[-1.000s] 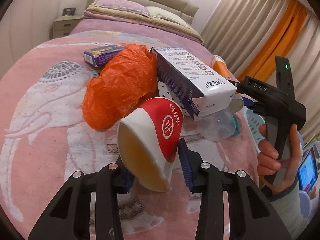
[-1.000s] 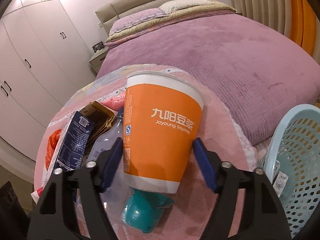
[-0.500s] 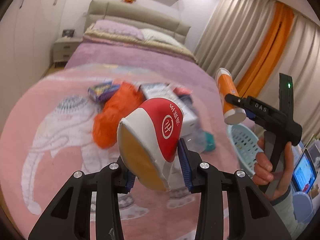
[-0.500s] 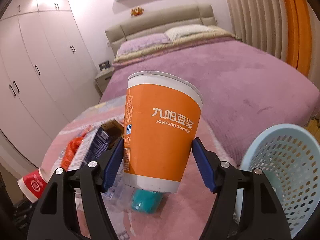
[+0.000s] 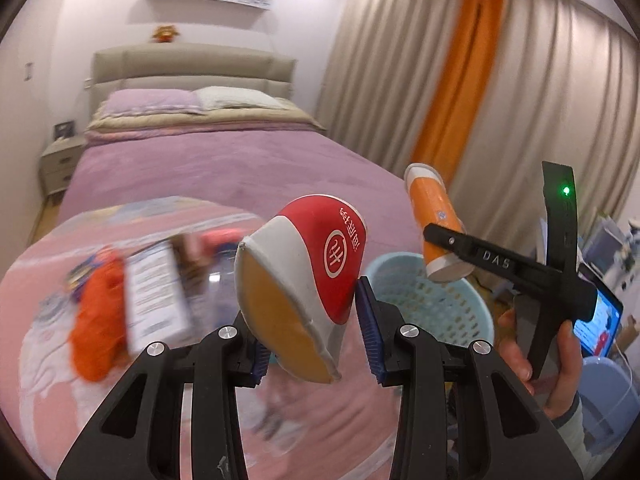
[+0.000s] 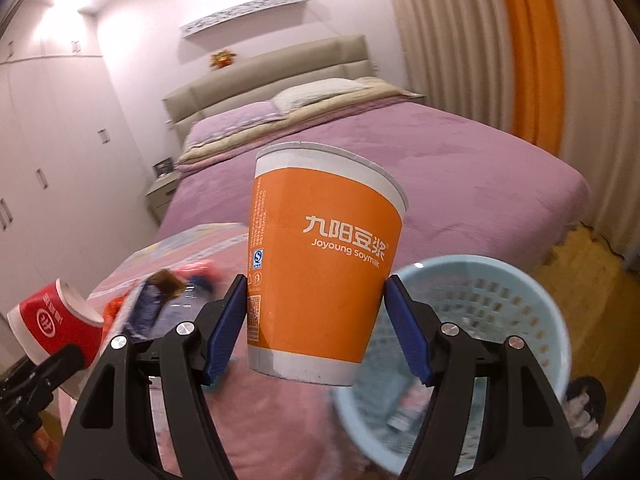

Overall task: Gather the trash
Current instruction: 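Carry both cups over the blue basket and open both tools to drop them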

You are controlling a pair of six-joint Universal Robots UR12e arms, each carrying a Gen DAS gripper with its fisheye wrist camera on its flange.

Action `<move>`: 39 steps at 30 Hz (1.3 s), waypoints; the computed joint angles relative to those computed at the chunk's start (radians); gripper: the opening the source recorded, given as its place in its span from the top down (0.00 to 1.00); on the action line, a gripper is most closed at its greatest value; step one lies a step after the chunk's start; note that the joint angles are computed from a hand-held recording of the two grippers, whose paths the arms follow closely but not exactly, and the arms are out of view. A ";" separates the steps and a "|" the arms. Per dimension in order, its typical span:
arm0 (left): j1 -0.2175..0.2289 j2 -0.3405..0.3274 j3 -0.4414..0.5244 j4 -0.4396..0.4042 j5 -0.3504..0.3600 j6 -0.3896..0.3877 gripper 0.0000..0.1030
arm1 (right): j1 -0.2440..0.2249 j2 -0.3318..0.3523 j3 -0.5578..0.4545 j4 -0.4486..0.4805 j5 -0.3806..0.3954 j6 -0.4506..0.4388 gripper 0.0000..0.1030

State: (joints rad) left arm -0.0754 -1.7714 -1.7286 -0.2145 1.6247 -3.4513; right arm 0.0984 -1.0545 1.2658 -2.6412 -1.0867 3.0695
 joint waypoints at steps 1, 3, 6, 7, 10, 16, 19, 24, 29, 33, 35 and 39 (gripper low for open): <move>-0.003 -0.014 0.017 -0.009 -0.014 0.006 0.65 | -0.004 0.003 -0.004 0.005 -0.005 0.005 0.37; -0.010 -0.051 0.063 -0.035 -0.055 0.020 0.65 | -0.016 0.010 -0.012 0.022 -0.028 0.025 0.37; -0.020 -0.100 0.121 -0.078 -0.085 0.040 0.65 | -0.036 0.028 -0.033 0.065 -0.060 0.058 0.37; -0.023 -0.114 0.137 -0.095 -0.096 0.045 0.65 | -0.041 0.032 -0.036 0.075 -0.065 0.064 0.37; -0.037 -0.161 0.191 -0.147 -0.109 0.061 0.65 | -0.057 0.056 -0.063 0.139 -0.095 0.089 0.37; -0.049 -0.253 0.302 -0.271 -0.143 0.090 0.65 | -0.068 0.091 -0.096 0.224 -0.126 0.080 0.36; -0.055 -0.290 0.347 -0.328 -0.144 0.109 0.64 | -0.068 0.104 -0.103 0.257 -0.149 0.065 0.36; -0.056 -0.319 0.378 -0.382 -0.159 0.122 0.63 | -0.065 0.115 -0.110 0.302 -0.173 0.063 0.35; -0.056 -0.307 0.358 -0.350 -0.150 0.106 0.34 | -0.069 0.118 -0.115 0.327 -0.169 0.063 0.34; -0.056 -0.279 0.320 -0.314 -0.142 0.094 0.34 | -0.071 0.113 -0.111 0.325 -0.159 0.057 0.34; -0.055 -0.265 0.302 -0.291 -0.135 0.091 0.34 | -0.068 0.106 -0.102 0.311 -0.160 0.055 0.34; -0.052 -0.230 0.261 -0.239 -0.113 0.079 0.35 | -0.059 0.085 -0.076 0.281 -0.146 0.039 0.34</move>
State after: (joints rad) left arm -0.1274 -2.0017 -1.4679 -0.4539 1.5118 -3.3719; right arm 0.0393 -0.9697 1.1897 -2.3602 -1.2326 3.1089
